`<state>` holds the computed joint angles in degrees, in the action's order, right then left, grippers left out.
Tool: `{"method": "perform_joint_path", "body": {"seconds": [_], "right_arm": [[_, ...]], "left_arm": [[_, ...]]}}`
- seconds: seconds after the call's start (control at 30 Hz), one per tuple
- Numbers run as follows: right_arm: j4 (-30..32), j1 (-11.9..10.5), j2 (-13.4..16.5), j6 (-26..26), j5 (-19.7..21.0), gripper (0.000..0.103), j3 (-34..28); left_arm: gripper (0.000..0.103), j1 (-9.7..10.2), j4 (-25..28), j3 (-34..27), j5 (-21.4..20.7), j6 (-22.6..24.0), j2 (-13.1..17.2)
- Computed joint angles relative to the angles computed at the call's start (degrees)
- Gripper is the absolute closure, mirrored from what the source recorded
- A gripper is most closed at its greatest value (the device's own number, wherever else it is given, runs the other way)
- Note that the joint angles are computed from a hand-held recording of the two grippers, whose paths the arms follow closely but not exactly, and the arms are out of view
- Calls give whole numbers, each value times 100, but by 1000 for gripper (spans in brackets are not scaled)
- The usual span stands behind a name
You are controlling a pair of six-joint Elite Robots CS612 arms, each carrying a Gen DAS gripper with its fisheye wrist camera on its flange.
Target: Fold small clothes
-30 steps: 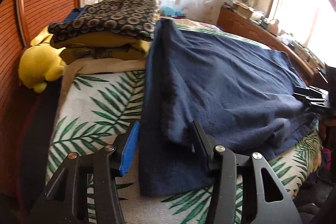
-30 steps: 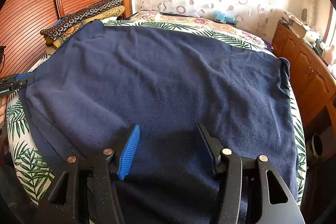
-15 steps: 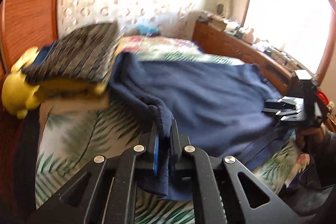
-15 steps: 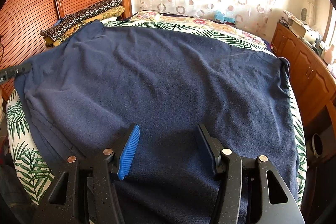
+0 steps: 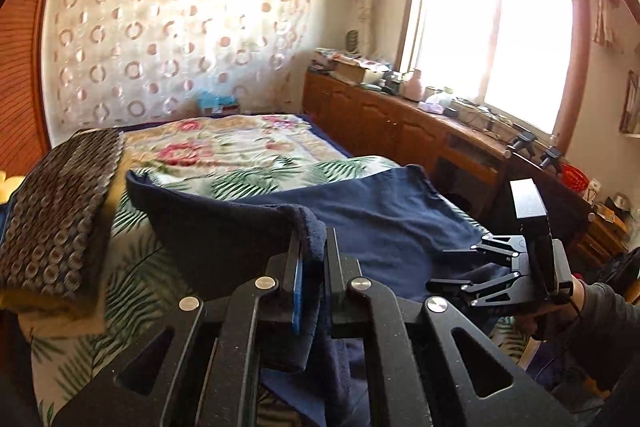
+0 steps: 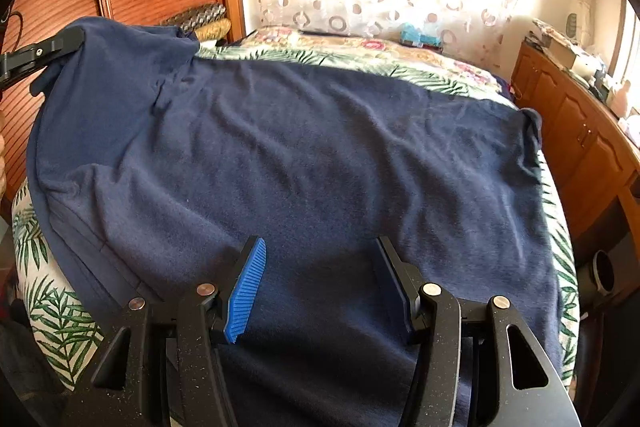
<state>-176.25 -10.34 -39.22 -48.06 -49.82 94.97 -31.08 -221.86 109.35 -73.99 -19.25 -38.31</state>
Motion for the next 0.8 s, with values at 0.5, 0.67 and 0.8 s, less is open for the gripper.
{"method": "perform_joint_path", "body": {"seconds": [0.5,0.67,0.8], "right_arm": [[-308,-260,-109,288,437,46,124],[-213,-171,-135,250,487,46,99],[-3,-68,-163,133,593,46,54]], "left_arm": [[63,-90,607,-299,-316,111,-17],[51,-48,681,-132,-87,-31,-52],[21,13,517,12,-30,-219,-41]]}}
